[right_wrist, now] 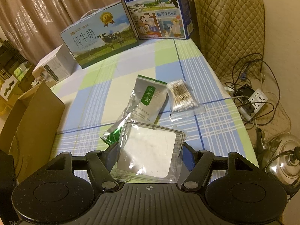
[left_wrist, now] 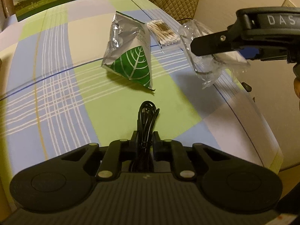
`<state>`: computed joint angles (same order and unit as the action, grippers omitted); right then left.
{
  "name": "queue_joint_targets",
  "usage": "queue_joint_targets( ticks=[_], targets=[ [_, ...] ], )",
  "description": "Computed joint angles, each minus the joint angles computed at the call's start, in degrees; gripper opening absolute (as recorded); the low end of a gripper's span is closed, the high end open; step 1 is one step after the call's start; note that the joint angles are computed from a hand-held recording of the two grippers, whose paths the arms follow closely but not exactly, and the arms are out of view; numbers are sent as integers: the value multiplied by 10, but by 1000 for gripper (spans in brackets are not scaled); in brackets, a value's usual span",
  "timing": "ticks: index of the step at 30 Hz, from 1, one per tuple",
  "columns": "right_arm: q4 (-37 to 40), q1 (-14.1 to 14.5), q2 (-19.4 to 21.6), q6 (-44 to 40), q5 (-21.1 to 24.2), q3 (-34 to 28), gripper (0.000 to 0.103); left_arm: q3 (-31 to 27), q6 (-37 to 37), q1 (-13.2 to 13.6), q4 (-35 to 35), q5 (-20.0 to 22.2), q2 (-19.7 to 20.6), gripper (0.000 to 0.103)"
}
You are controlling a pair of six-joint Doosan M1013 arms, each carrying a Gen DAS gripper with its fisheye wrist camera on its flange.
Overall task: Organize objects
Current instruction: 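Lift the cable and container off the table with both tools, then carry the cable and container with both tools over the cardboard box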
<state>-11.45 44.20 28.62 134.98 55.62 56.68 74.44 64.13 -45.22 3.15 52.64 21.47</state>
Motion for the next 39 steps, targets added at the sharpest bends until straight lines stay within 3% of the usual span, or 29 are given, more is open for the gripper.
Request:
queue_joint_targets(
  ticks=[11, 19, 28, 39],
  targets=[
    [-47, 20, -25, 44, -28, 24, 66, 29, -90, -3, 84, -34, -51, 11],
    [-98, 54, -34, 65, -58, 20, 66, 51, -152, -13, 141, -31, -96, 11],
    [-114, 86, -12, 40, -56, -21, 66, 76, -215, -18, 214, -11, -144, 11],
    [-104, 100, 8, 25, -58, -48, 66, 90, -243, -23, 249, 5, -174, 11]
  ],
)
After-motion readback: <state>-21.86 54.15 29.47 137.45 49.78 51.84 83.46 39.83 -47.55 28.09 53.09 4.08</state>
